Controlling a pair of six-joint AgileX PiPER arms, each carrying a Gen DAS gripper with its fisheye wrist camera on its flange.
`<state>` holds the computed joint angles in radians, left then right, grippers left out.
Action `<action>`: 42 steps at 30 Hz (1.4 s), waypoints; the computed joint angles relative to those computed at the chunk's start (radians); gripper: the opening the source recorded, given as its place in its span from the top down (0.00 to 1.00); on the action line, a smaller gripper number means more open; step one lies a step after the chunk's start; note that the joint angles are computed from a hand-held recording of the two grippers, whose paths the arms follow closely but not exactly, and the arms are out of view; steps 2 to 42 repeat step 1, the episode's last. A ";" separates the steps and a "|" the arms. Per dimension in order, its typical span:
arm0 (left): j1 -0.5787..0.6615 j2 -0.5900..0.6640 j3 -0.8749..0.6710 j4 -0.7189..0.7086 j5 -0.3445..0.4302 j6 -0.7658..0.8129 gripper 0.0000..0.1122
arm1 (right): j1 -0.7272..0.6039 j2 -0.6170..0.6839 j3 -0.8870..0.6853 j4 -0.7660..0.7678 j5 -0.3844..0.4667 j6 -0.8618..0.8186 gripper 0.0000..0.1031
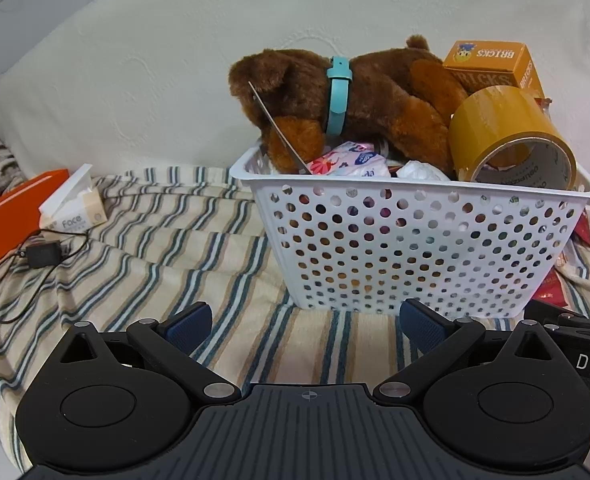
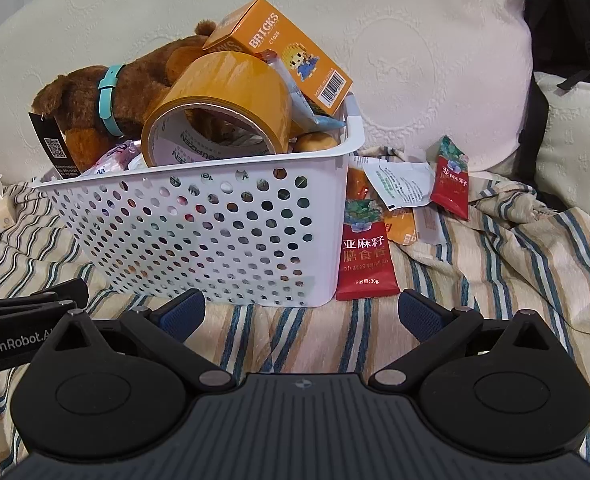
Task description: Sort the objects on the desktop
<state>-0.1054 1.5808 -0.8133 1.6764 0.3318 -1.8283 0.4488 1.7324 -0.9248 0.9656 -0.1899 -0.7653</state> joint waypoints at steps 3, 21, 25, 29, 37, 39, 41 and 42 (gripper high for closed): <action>0.001 0.000 0.000 -0.002 -0.002 0.000 0.08 | 0.000 0.000 0.000 0.003 0.000 -0.001 0.01; 0.001 0.000 0.000 -0.002 -0.002 0.000 0.08 | 0.000 0.000 0.000 0.003 0.000 -0.001 0.01; 0.001 0.000 0.000 -0.002 -0.002 0.000 0.08 | 0.000 0.000 0.000 0.003 0.000 -0.001 0.01; 0.001 0.000 0.000 -0.002 -0.002 0.000 0.08 | 0.000 0.000 0.000 0.003 0.000 -0.001 0.01; 0.001 0.000 0.000 -0.002 -0.002 0.000 0.08 | 0.000 0.000 0.000 0.003 0.000 -0.001 0.01; 0.001 0.000 0.000 -0.002 -0.002 0.000 0.08 | 0.000 0.000 0.000 0.003 0.000 -0.001 0.01; 0.001 0.000 0.000 -0.002 -0.002 0.000 0.08 | 0.000 0.000 0.000 0.003 0.000 -0.001 0.01; 0.001 0.000 0.000 -0.002 -0.002 0.000 0.08 | 0.000 0.000 0.000 0.003 0.000 -0.001 0.01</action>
